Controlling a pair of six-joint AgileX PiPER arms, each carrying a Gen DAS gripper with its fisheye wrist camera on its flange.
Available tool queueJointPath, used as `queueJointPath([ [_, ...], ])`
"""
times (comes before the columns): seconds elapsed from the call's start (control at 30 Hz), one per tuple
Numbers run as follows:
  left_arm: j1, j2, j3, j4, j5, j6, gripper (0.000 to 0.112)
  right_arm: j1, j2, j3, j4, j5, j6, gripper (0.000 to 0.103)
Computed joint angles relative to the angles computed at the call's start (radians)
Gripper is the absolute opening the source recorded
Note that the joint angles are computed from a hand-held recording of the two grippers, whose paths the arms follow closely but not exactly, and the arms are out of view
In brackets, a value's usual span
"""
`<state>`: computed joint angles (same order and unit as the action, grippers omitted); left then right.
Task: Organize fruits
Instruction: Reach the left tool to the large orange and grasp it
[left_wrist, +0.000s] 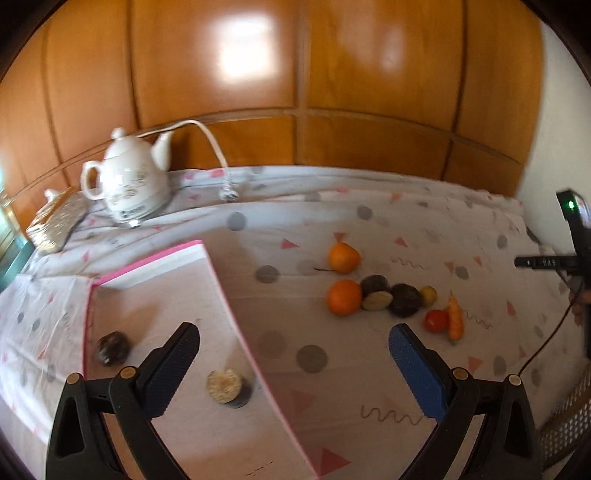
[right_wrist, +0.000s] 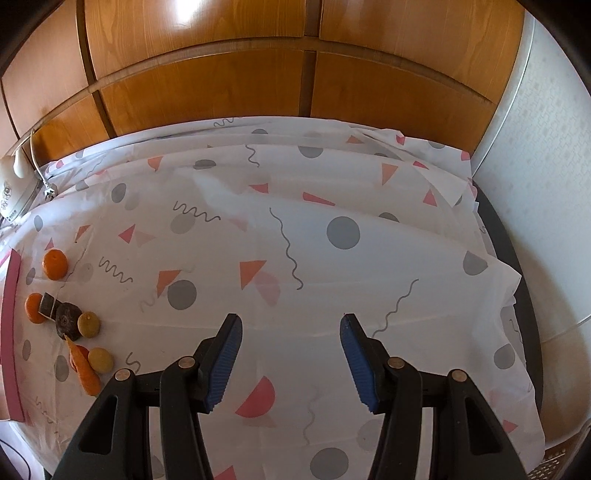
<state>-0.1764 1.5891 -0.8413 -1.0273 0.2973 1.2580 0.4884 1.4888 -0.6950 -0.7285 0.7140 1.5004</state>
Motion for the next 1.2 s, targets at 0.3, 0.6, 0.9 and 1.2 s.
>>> queueJointPath([
  [0.3,-0.073,0.129,-0.158,0.42,0.036,-0.425,0.099,-0.001,-0.02,0.008,-0.022,0.002,0.021,0.056],
  [0.6,-0.174,0.288,-0.3,0.659,0.053,-0.632,0.075,-0.027,-0.04,0.023,-0.016,-0.008,0.028,0.056],
  [0.9,-0.196,0.354,-0.351,0.639,0.061,-0.579,0.059,-0.045,-0.027,0.017,0.006,-0.013,-0.002,0.056],
  [1.2,-0.21,0.421,-0.432,0.617,0.106,-0.535,0.033,-0.06,0.001,0.006,0.032,-0.016,-0.03,0.056],
])
